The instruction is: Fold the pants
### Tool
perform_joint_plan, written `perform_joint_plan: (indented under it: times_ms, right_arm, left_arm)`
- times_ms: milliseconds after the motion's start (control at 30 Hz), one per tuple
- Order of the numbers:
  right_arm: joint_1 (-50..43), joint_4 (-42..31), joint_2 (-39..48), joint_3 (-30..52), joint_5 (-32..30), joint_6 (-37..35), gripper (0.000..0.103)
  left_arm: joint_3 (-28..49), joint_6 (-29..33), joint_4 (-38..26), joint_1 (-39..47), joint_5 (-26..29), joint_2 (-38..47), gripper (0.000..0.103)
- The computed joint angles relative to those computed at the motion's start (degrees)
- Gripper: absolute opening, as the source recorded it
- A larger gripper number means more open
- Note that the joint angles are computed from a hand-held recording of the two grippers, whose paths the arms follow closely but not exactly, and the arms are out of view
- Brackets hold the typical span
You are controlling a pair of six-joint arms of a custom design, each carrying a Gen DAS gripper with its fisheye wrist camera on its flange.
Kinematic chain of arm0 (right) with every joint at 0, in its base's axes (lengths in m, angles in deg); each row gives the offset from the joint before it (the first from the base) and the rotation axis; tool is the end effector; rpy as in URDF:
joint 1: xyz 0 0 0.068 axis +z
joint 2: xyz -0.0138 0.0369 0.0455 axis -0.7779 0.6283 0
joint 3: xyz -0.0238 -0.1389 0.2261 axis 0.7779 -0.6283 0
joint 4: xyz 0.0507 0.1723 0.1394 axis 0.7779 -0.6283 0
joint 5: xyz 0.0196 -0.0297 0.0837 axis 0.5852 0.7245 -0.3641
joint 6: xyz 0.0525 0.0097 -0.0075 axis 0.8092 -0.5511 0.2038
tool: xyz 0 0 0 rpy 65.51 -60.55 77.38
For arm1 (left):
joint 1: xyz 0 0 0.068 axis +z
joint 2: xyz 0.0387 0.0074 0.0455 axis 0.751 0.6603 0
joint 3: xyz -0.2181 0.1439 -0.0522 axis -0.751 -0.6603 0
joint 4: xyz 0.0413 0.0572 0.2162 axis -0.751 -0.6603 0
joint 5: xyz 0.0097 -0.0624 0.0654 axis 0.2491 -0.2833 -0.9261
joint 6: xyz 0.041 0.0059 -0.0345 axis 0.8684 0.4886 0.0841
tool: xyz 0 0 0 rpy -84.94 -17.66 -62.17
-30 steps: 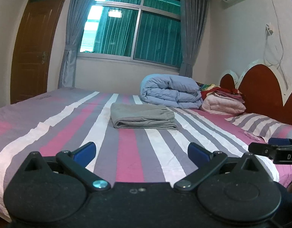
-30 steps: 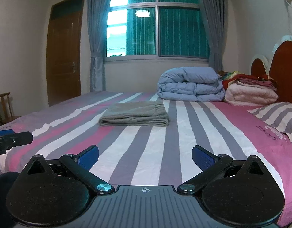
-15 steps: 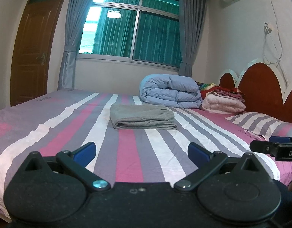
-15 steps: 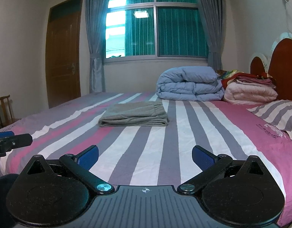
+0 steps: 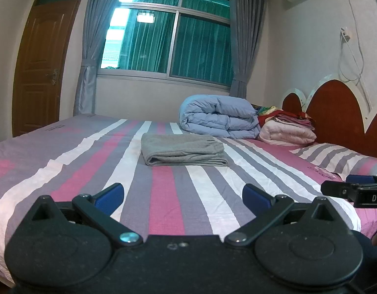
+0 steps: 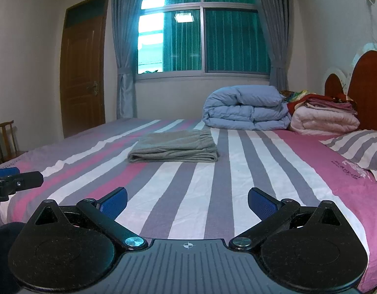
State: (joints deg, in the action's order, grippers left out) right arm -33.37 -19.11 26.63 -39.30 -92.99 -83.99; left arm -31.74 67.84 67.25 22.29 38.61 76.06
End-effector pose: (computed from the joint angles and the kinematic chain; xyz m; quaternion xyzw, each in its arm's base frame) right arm 0.2927 0.1035 0.2456 -0.1982 0.7724 0.2021 0.5685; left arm 0.2033 -0.0761 0.2623 -0.1380 0.7774 0.0378 0.6125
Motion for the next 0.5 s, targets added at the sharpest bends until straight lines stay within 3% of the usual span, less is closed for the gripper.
perform_joint_plan:
  times_ms: [500]
  right_arm:
    - [-0.31,0.19,0.26,0.07,-0.44,-0.02,0.103]
  left_arm:
    - [-0.01,0.06,0.16,-0.09,-0.09,0.16,0.097]
